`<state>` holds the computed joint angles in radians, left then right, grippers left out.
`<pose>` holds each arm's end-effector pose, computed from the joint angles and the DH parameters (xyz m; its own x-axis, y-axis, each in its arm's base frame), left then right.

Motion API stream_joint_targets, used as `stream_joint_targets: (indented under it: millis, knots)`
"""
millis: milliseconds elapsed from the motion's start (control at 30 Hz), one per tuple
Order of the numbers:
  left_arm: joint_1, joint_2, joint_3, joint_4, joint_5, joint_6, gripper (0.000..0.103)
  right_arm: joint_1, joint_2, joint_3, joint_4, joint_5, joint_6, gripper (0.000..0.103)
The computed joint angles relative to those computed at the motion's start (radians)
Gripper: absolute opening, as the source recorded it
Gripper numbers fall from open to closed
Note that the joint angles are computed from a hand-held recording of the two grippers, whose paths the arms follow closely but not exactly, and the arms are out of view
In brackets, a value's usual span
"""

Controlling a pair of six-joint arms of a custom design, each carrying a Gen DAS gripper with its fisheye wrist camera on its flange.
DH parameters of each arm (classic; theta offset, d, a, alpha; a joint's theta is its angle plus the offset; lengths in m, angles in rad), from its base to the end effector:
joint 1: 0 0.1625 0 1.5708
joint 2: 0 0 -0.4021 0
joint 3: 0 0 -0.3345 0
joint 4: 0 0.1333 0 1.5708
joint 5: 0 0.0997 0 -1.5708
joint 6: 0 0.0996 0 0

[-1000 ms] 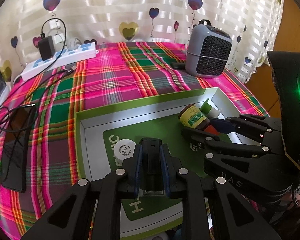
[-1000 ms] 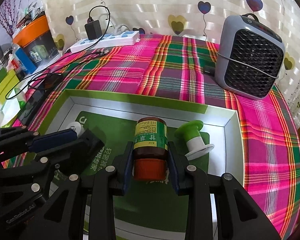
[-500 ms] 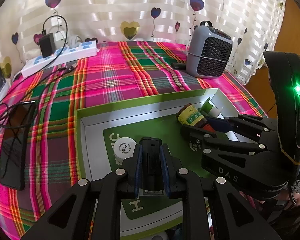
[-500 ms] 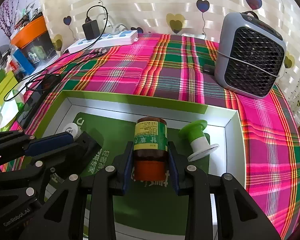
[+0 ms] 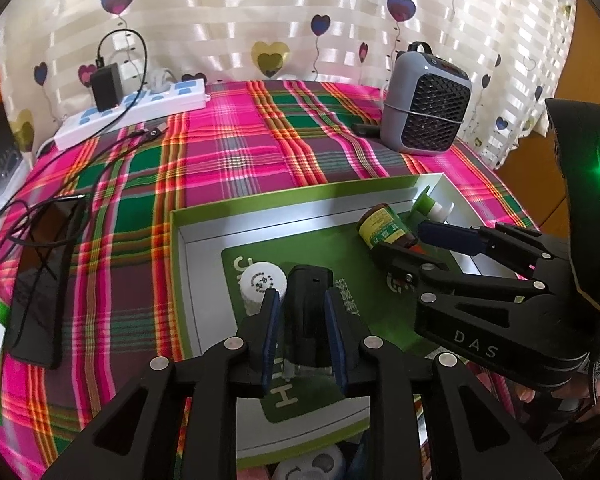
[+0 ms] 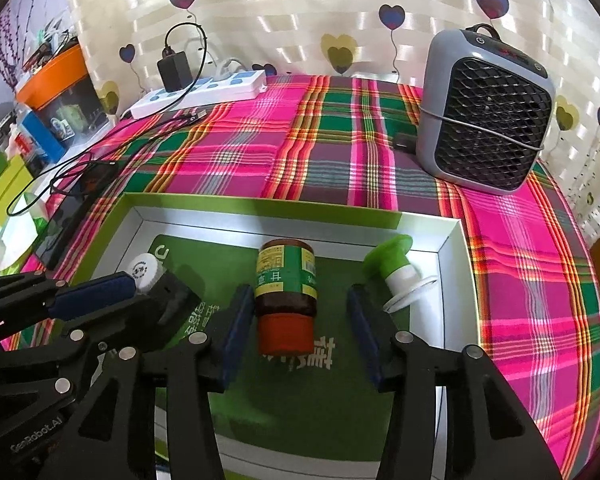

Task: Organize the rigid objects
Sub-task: 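Open both tools and withdraw them from the box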

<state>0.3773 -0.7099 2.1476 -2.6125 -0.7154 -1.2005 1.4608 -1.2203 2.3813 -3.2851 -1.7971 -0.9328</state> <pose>-0.3101 -0.3471 -0.0057 -0.7891 -0.0574 -0.6116 0.3375 0.7915 -0.5096 0.0656 -0.4169 0.2032 -0.6442 -0.5458 0.5358 -0.7121 0.6837 -0.1596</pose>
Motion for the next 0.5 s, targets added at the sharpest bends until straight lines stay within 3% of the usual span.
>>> stream_joint_targets:
  millis: [500]
  knots:
    - [-0.083,-0.049,0.025,0.108,0.008,-0.120,0.027,-0.005,-0.069,0.068,-0.027,0.025,0.008,0.049]
